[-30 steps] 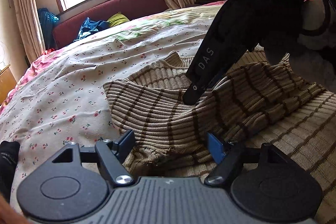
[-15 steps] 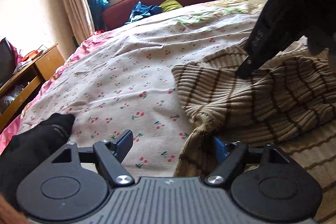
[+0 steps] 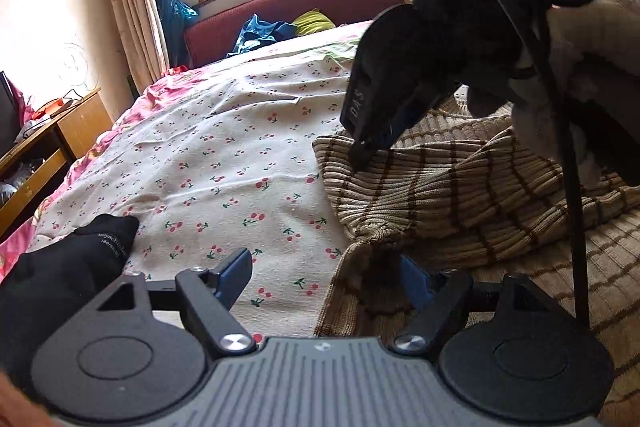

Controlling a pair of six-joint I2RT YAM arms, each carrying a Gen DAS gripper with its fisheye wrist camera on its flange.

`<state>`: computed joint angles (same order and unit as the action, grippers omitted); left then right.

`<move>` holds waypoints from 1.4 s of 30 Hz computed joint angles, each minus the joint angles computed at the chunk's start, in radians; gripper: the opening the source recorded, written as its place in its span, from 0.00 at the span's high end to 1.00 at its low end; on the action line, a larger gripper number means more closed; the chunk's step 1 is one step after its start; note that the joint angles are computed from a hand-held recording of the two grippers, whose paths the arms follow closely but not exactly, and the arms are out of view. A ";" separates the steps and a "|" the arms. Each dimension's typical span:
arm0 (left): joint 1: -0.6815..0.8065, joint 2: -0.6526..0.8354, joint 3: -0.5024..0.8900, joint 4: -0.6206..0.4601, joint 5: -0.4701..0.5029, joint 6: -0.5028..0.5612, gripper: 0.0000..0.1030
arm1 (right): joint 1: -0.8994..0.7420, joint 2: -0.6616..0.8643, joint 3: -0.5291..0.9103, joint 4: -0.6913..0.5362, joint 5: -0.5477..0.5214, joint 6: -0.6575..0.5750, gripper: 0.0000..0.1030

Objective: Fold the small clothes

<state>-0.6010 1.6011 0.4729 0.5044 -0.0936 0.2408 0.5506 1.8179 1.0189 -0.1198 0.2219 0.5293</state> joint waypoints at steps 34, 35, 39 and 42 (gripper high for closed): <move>-0.003 0.122 0.066 0.067 -0.066 -0.005 0.28 | -0.033 0.022 -0.019 0.063 -0.037 0.001 0.66; 0.024 0.117 0.079 0.037 -0.033 -0.031 0.30 | -0.031 0.040 0.003 0.051 -0.035 -0.011 0.71; 0.106 0.104 0.090 0.005 0.069 -0.111 0.34 | -0.032 0.068 0.055 0.025 -0.021 -0.007 0.85; 0.121 0.086 0.066 0.037 0.083 -0.135 0.34 | -0.038 0.079 0.072 0.036 -0.010 0.017 0.94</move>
<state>-0.4798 1.6873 0.5386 0.5413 -0.0108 0.1060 0.5122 1.8964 1.0913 -0.0843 0.2116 0.5468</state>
